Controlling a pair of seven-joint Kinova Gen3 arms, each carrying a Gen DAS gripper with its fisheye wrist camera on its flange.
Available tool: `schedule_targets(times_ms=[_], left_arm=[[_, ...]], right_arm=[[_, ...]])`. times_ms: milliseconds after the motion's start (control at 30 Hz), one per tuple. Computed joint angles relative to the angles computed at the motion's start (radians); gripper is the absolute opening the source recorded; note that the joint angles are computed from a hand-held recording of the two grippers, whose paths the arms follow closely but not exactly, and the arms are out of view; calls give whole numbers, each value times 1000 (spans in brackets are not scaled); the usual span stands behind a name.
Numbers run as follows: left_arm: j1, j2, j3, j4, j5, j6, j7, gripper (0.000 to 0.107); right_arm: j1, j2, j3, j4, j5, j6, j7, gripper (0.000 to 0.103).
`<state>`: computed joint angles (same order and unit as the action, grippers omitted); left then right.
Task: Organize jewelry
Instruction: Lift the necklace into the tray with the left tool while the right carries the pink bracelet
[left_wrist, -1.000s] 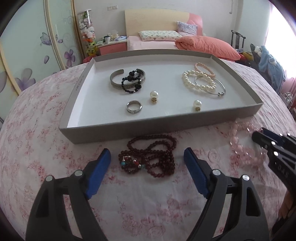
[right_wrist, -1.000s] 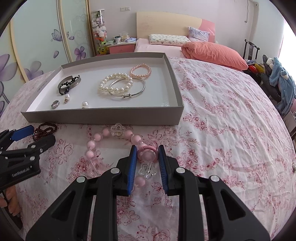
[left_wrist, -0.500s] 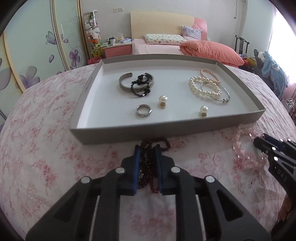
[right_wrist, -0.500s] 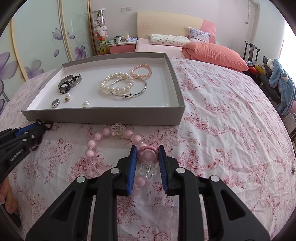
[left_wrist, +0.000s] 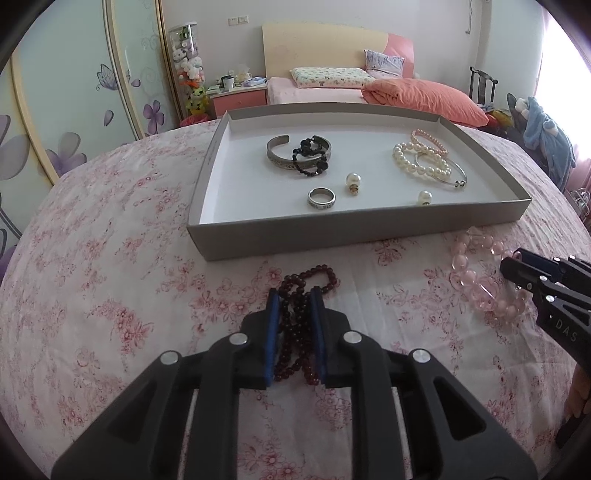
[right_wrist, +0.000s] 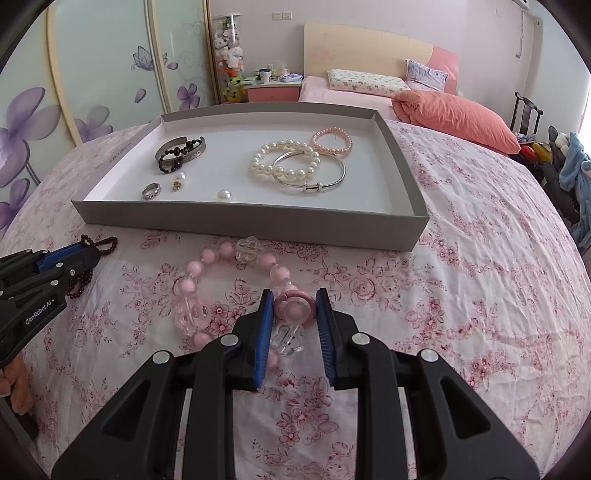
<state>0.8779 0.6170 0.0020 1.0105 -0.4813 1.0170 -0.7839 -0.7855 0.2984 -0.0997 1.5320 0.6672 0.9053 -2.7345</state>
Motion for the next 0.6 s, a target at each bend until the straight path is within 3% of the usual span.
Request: schedule_targets(times_ms=[600], left_arm=[[-10, -8, 3, 10, 9, -10, 2, 26]], right_arm=[[0, 1, 0, -2, -1, 1, 2, 25]])
